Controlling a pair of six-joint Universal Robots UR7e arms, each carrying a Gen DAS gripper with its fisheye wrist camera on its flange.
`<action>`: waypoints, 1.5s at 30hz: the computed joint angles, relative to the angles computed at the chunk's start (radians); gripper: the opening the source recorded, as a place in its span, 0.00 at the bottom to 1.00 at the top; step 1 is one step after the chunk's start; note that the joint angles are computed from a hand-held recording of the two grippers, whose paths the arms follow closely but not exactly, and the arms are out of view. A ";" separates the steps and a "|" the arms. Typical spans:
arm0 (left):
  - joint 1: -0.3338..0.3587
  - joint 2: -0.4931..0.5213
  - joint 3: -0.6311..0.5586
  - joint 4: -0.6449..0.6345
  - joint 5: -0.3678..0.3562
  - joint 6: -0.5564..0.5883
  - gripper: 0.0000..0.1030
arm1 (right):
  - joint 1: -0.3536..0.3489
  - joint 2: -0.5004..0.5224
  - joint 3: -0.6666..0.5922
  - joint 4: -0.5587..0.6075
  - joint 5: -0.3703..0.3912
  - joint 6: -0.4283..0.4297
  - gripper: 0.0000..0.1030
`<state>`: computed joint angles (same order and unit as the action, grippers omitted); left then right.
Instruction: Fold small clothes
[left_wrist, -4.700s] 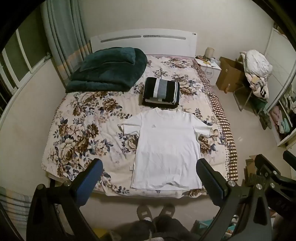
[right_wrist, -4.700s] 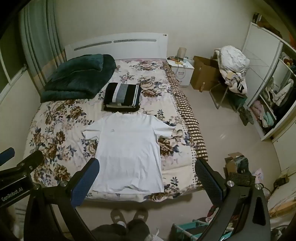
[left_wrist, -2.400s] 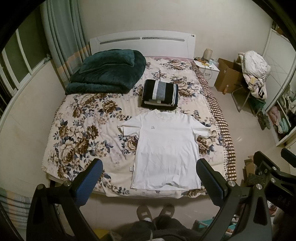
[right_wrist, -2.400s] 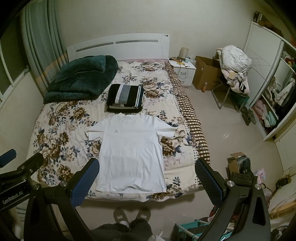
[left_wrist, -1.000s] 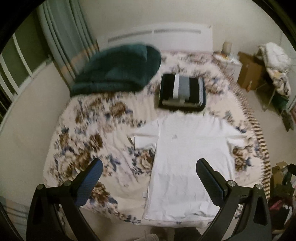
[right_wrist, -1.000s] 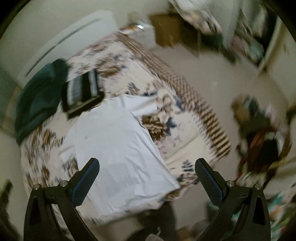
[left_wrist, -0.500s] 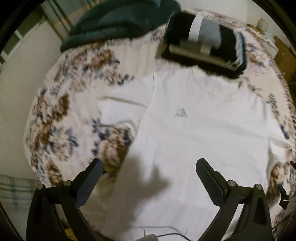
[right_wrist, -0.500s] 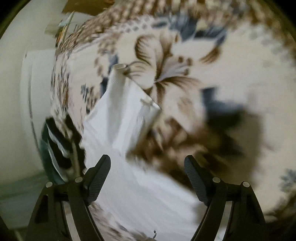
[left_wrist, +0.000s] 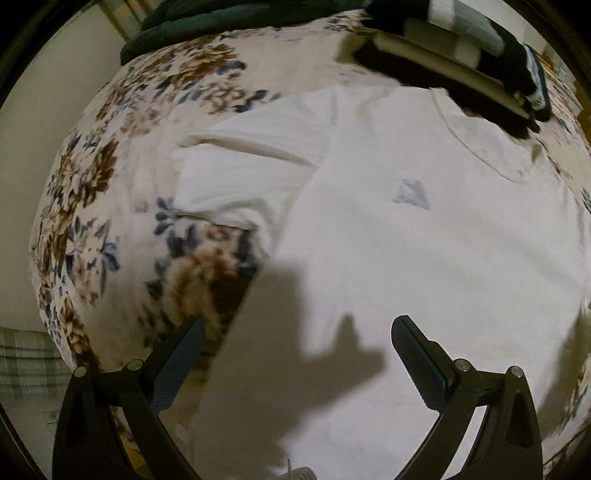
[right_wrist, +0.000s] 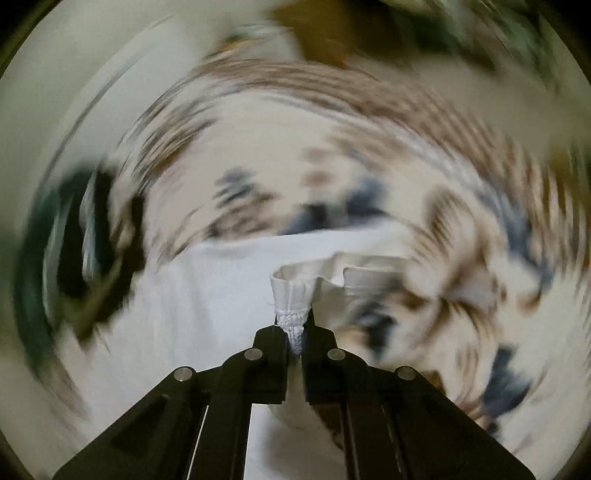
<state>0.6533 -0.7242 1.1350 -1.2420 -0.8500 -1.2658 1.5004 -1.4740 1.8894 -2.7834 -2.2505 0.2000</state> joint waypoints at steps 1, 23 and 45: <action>0.003 -0.011 0.009 0.011 0.008 -0.007 1.00 | 0.053 0.068 -0.041 -0.008 -0.054 -0.099 0.05; 0.187 -0.316 0.301 -0.380 -0.064 0.068 1.00 | 0.225 0.190 0.004 0.381 -0.069 0.008 0.66; 0.132 -0.045 0.090 -0.841 0.075 0.659 0.03 | 0.134 0.080 0.033 0.456 -0.039 0.342 0.66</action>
<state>0.7851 -0.7696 1.2246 -2.0832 -0.7749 -0.6065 1.6340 -1.3943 1.9222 -2.3276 -2.2896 0.5418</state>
